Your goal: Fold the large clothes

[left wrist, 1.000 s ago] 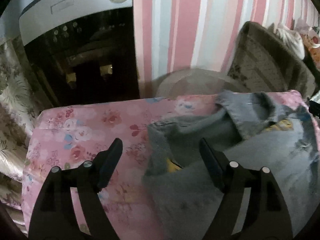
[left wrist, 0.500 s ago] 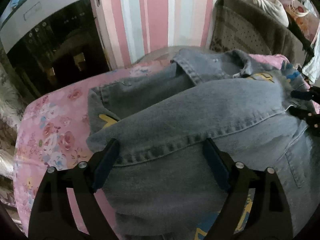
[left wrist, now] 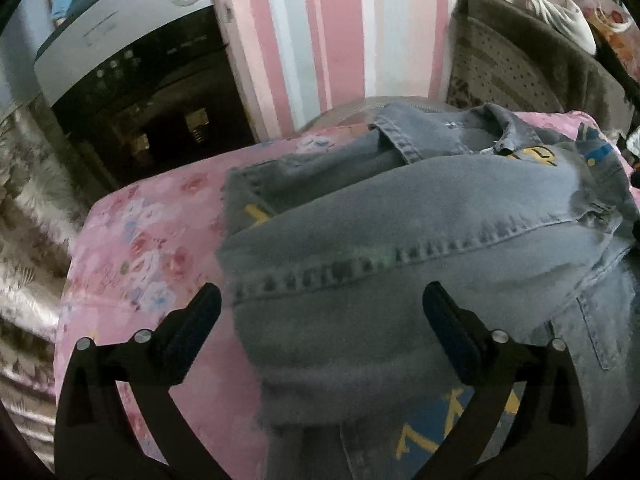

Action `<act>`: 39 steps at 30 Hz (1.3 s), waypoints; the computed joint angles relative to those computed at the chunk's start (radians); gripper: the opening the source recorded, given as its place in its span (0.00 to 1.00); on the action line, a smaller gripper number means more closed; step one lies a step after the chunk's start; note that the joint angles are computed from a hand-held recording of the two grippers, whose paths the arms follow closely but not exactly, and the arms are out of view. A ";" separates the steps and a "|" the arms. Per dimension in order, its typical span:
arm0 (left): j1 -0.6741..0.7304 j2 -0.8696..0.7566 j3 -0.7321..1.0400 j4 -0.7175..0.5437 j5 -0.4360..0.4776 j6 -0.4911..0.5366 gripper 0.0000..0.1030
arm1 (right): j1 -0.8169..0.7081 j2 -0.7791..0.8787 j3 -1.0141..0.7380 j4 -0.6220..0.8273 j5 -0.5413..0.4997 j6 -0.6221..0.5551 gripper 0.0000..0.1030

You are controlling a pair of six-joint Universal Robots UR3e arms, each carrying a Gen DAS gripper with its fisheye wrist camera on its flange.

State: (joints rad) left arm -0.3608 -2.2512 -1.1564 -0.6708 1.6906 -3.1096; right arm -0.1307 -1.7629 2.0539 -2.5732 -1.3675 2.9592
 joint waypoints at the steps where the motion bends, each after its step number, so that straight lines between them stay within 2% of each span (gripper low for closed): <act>1: -0.003 0.023 -0.028 0.004 0.009 -0.015 0.97 | -0.001 -0.033 0.018 0.013 -0.014 0.005 0.97; 4: -0.013 0.107 -0.139 0.048 0.027 -0.040 0.97 | 0.010 -0.132 0.076 0.023 -0.069 0.020 0.98; 8: -0.042 0.226 -0.297 0.128 0.069 -0.064 0.97 | 0.110 -0.222 0.143 -0.005 -0.227 0.075 0.98; 12: -0.073 0.348 -0.455 0.209 0.097 -0.088 0.97 | 0.205 -0.373 0.221 0.006 -0.338 0.196 0.98; 16: -0.105 0.483 -0.648 0.331 0.125 -0.112 0.97 | 0.183 -0.566 0.259 0.148 -0.249 0.253 0.98; 18: -0.100 0.555 -0.755 0.393 0.083 -0.122 0.97 | 0.233 -0.598 0.263 0.186 -0.292 0.303 0.98; 20: -0.103 0.622 -0.841 0.402 0.063 -0.162 0.97 | 0.318 -0.609 0.260 0.235 -0.368 0.386 0.98; 21: -0.091 0.654 -0.871 0.383 0.034 -0.182 0.97 | 0.342 -0.623 0.261 0.260 -0.381 0.415 0.98; 22: -0.065 0.710 -0.925 0.362 -0.036 -0.198 0.97 | 0.371 -0.637 0.263 0.285 -0.398 0.449 0.98; 24: -0.032 0.782 -1.001 0.346 -0.111 -0.224 0.97 | 0.478 -0.633 0.259 0.315 -0.491 0.547 0.98; 26: -0.050 0.844 -1.077 0.357 -0.070 -0.304 0.97 | 0.566 -0.640 0.267 0.332 -0.562 0.615 0.98; 29: -0.137 0.877 -1.138 0.386 0.049 -0.343 0.97 | 0.774 -0.603 0.269 0.357 -0.743 0.782 0.98; 31: -0.191 0.869 -1.149 0.370 0.102 -0.344 0.97 | 0.819 -0.612 0.269 0.403 -0.755 0.844 0.98; 33: -0.239 0.844 -1.148 0.347 0.136 -0.348 0.97 | 0.790 -0.671 0.287 0.438 -0.691 0.837 0.98; 35: -0.250 0.843 -1.167 0.354 0.130 -0.354 0.97 | 0.773 -0.732 0.314 0.467 -0.634 0.835 0.98; 39: -0.244 0.885 -1.237 0.388 0.077 -0.389 0.97 | 0.877 -0.757 0.328 0.531 -0.721 0.971 0.98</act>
State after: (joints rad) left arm -0.6049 -1.3660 -2.3930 -0.2832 1.7672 -3.4989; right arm 0.7463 -2.5199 2.3815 -2.0427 -2.0885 3.9302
